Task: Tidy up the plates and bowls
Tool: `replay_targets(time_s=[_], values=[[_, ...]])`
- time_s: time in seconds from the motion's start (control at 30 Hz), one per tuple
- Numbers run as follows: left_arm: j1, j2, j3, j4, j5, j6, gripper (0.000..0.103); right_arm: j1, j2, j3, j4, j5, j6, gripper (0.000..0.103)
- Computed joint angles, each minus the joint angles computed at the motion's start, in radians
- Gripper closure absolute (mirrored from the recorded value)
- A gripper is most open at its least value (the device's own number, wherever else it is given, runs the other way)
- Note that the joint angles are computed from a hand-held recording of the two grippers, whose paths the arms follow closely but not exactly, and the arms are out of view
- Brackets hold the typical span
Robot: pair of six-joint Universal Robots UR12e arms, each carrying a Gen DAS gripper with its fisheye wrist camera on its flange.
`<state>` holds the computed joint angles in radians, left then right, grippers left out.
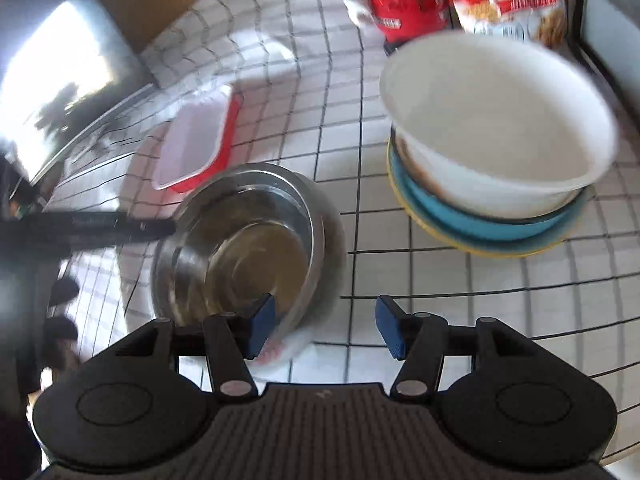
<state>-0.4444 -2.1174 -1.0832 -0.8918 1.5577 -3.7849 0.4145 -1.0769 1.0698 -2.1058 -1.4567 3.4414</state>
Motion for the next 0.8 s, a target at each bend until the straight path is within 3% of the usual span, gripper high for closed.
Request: replay_targets(time_s=[0.23, 0.43, 0.53, 0.67, 0.8], values=[[0.006, -0.01, -0.004, -0.022, -0.054, -0.009, 0.072, 0.027, 0.046, -0.036, 0.023, -0.037, -0.01, 0.046], [0.02, -0.017, -0.001, -0.048, -0.12, 0.0, 0.072, 0.029, 0.067, -0.052, 0.053, -0.02, 0.006, 0.046], [0.025, -0.021, -0.003, -0.036, -0.141, 0.006, 0.076, 0.034, 0.073, -0.059, 0.055, -0.041, -0.018, 0.051], [0.027, -0.037, 0.033, -0.072, -0.123, 0.029, 0.075, 0.033, 0.087, -0.083, 0.063, -0.044, -0.026, 0.055], [0.022, -0.056, 0.067, -0.058, -0.043, 0.045, 0.074, 0.035, 0.11, -0.113, 0.052, -0.039, -0.027, 0.057]])
